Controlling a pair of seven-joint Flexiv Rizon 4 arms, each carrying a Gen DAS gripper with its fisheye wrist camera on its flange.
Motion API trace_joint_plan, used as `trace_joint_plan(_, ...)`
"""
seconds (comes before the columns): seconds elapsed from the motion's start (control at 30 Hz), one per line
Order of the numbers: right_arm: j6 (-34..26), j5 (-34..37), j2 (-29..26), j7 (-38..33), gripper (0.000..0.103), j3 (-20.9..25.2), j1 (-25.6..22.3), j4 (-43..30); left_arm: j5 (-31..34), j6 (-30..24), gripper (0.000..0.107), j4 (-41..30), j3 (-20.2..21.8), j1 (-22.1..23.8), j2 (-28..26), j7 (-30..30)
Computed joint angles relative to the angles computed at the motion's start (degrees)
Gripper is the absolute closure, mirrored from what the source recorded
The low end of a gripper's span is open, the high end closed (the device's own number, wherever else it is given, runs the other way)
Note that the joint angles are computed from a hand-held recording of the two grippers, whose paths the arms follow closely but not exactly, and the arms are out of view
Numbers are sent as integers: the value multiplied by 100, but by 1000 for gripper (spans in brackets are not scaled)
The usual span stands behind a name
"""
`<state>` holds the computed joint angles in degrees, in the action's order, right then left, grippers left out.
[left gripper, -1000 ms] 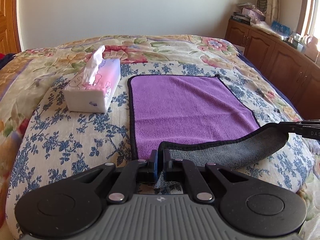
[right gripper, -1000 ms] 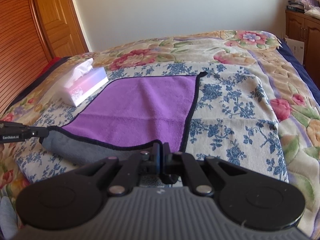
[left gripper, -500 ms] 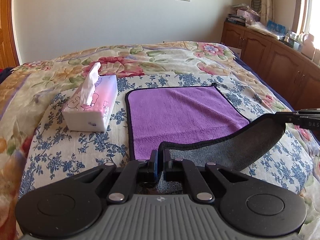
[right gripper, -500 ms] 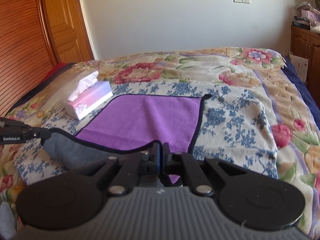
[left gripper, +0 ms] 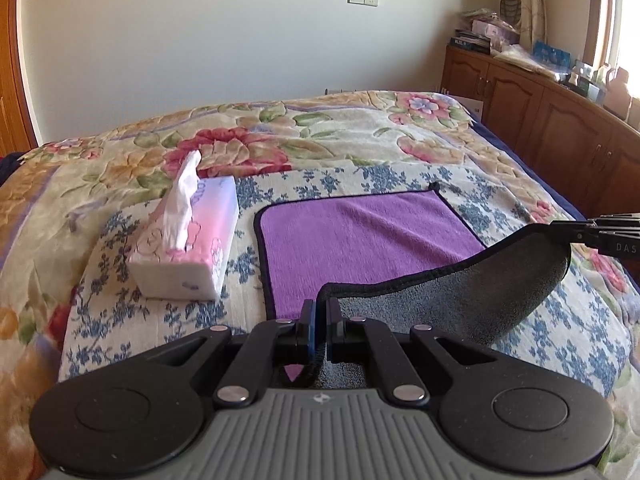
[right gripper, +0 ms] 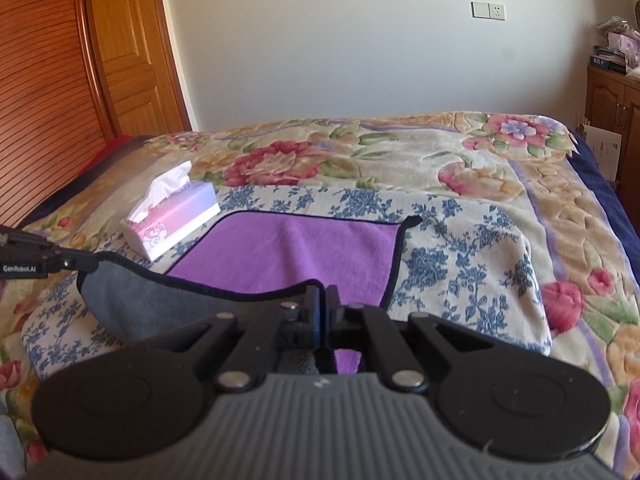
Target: Fold towel
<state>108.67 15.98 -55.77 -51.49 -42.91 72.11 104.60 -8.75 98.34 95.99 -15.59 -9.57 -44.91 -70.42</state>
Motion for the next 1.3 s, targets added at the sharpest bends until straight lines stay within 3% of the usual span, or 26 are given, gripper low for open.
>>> trace_joint_plan(0.57, 5, -192, -121, -103, 100, 150, -573, -594, -243, -612, 101, -1184, 429, -360, -395, 162)
trace_joint_plan(0.97, -79, -288, -348, -157, 100, 134, -910, -1034, -371, -1100, 101, -2291, 634, -536, -948, 292)
trace_joint_plan(1.3, -245, -469, -637, -71, 100, 107, -1247, -1550, -406, -1517, 101, -3370, 1008, -751, -1524, 39)
